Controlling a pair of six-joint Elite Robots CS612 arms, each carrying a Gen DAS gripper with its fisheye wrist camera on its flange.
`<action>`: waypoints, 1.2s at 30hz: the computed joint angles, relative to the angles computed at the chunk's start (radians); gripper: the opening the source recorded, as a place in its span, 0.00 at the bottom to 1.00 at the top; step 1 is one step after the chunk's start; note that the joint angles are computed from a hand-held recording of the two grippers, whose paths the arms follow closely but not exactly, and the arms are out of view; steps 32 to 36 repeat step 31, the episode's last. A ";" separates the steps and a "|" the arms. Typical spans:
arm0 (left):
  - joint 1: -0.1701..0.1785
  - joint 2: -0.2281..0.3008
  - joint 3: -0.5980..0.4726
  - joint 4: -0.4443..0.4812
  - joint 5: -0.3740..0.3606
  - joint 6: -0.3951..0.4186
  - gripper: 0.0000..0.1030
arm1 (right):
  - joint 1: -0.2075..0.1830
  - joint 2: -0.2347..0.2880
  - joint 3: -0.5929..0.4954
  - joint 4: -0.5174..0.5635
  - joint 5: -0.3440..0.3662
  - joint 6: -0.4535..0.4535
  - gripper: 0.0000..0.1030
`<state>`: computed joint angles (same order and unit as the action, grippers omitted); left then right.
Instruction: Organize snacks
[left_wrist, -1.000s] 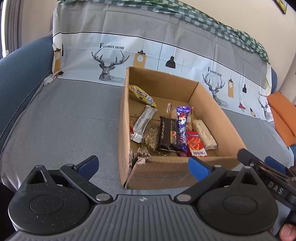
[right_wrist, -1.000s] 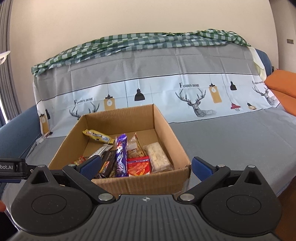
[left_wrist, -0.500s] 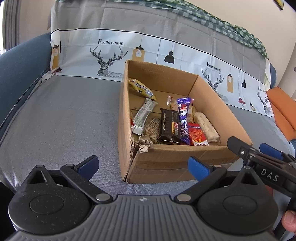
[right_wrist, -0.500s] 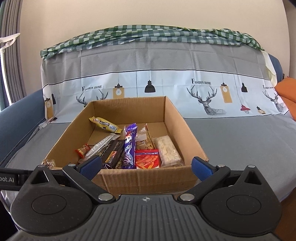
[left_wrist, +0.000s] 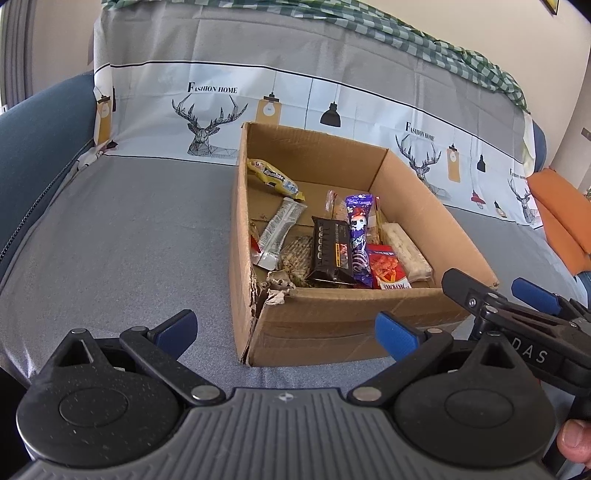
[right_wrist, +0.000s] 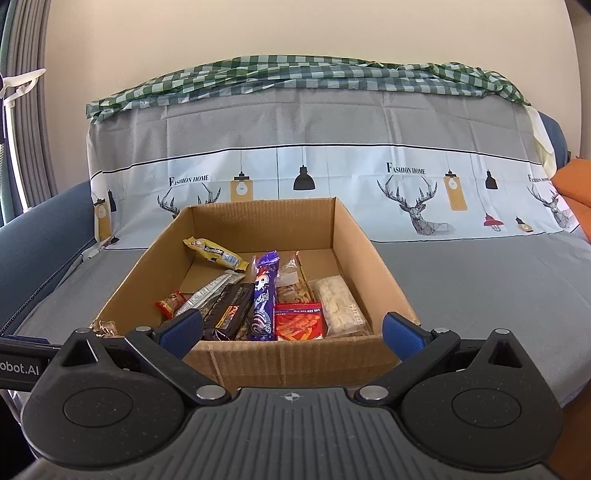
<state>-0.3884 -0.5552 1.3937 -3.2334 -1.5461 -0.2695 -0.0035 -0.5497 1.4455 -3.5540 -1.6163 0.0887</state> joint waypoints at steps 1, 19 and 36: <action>0.000 0.000 0.000 0.000 0.000 0.000 0.99 | 0.000 0.000 0.000 0.000 0.001 -0.002 0.99; 0.001 -0.001 0.001 -0.009 -0.002 -0.002 0.99 | 0.004 0.001 -0.003 -0.004 -0.001 -0.016 0.99; 0.009 0.012 -0.002 -0.056 -0.029 0.009 0.99 | -0.001 -0.004 0.003 -0.020 0.009 0.008 0.99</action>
